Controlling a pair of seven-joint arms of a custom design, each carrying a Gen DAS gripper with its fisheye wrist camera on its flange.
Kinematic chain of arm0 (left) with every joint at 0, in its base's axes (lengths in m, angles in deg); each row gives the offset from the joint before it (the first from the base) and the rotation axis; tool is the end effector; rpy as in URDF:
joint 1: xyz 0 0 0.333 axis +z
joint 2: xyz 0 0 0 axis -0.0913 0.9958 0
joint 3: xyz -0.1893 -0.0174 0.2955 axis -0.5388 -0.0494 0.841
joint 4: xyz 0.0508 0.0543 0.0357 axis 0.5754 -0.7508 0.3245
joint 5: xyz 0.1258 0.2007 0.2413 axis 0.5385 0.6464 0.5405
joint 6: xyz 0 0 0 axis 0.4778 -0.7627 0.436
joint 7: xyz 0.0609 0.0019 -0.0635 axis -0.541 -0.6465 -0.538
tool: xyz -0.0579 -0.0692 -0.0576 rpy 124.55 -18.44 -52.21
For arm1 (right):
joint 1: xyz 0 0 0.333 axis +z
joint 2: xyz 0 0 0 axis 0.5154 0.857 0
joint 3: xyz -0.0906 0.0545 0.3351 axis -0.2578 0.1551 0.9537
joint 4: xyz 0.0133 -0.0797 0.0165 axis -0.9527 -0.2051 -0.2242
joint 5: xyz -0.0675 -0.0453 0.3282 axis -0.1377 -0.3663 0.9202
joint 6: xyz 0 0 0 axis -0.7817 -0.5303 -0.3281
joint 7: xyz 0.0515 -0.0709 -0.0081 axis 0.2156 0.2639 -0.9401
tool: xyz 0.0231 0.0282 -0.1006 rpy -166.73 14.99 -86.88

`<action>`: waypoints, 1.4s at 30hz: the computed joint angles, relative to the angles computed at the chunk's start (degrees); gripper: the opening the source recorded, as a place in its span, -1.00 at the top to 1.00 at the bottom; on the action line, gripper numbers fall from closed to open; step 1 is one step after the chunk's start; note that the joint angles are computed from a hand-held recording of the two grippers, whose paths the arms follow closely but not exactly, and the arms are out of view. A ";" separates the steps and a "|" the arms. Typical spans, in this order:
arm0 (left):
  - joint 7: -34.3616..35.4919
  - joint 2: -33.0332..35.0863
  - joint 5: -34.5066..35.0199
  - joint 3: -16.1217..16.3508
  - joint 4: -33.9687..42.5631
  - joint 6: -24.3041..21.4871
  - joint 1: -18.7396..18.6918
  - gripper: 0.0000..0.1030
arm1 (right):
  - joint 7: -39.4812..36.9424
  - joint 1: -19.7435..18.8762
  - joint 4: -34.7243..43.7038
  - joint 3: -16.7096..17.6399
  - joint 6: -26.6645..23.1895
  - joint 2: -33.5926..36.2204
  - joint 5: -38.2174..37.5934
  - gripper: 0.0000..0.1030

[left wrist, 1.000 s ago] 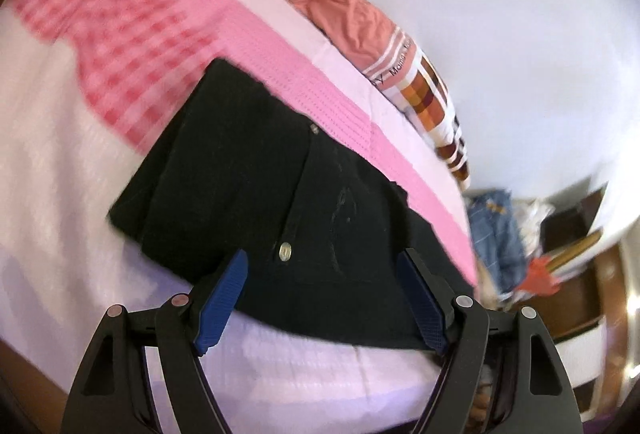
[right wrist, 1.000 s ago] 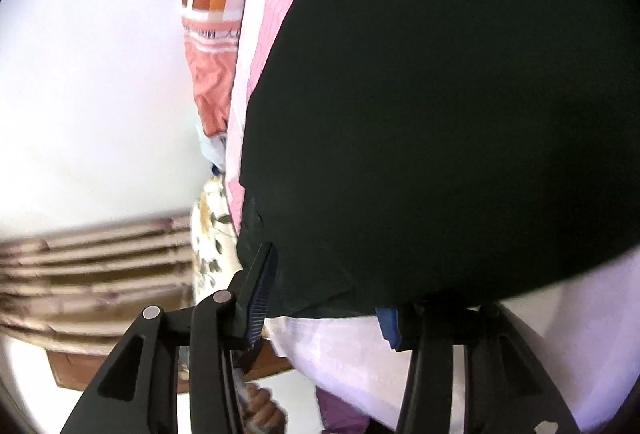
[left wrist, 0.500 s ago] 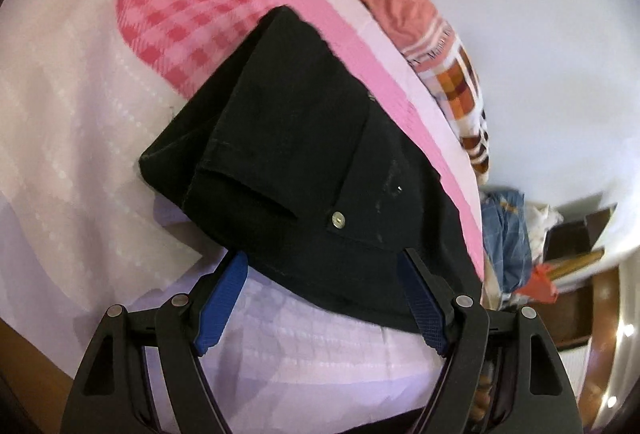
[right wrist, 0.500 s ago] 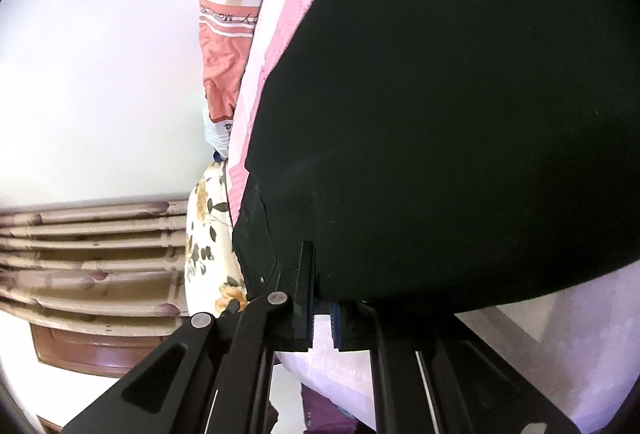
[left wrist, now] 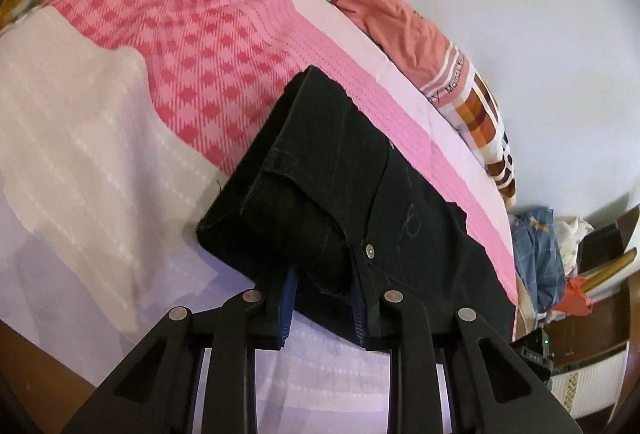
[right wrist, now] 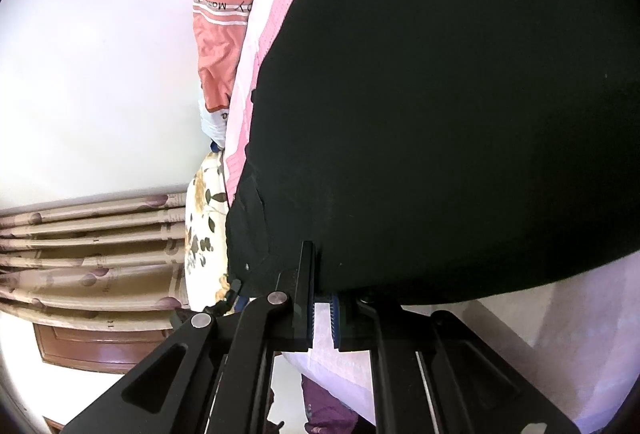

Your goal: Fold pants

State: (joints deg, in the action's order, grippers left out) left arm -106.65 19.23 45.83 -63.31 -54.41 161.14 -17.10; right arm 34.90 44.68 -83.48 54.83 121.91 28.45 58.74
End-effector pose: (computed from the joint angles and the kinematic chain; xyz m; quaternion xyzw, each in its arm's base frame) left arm 0.3273 -0.3158 0.5289 -0.8562 0.3606 -0.3656 0.0563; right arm 0.5272 0.2192 0.4576 -0.5276 0.6692 0.3504 0.3887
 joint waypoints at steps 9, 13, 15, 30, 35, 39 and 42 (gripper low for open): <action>5.89 0.91 -6.03 2.32 -1.67 -0.91 -2.62 0.51 | 4.63 -0.08 0.56 0.24 -2.22 1.33 -5.08 0.86; 7.33 1.34 -6.31 1.76 -0.04 -3.84 -2.80 0.51 | 5.55 0.06 0.59 0.37 -2.18 0.86 -6.60 0.86; 7.93 1.47 -6.50 1.96 0.37 -4.70 -3.17 0.51 | 5.47 0.02 0.65 0.40 -2.39 0.96 -6.69 0.86; 8.65 1.94 -8.41 2.95 -0.71 -2.70 -3.47 0.46 | 0.46 -9.61 -13.98 -9.09 4.45 -11.00 3.90 0.45; 9.15 2.37 -8.94 2.94 0.19 -4.26 -3.83 0.46 | -3.26 -14.92 -14.66 -12.78 7.79 -11.63 8.31 0.44; 9.99 2.96 -9.01 3.07 1.30 -6.05 -4.40 0.46 | -5.41 -17.48 -13.87 -13.63 6.39 -10.22 8.65 0.66; 10.76 3.32 -9.48 3.44 1.93 -6.96 -5.02 0.44 | -6.50 -17.52 -13.18 -12.75 8.22 -10.03 4.66 0.86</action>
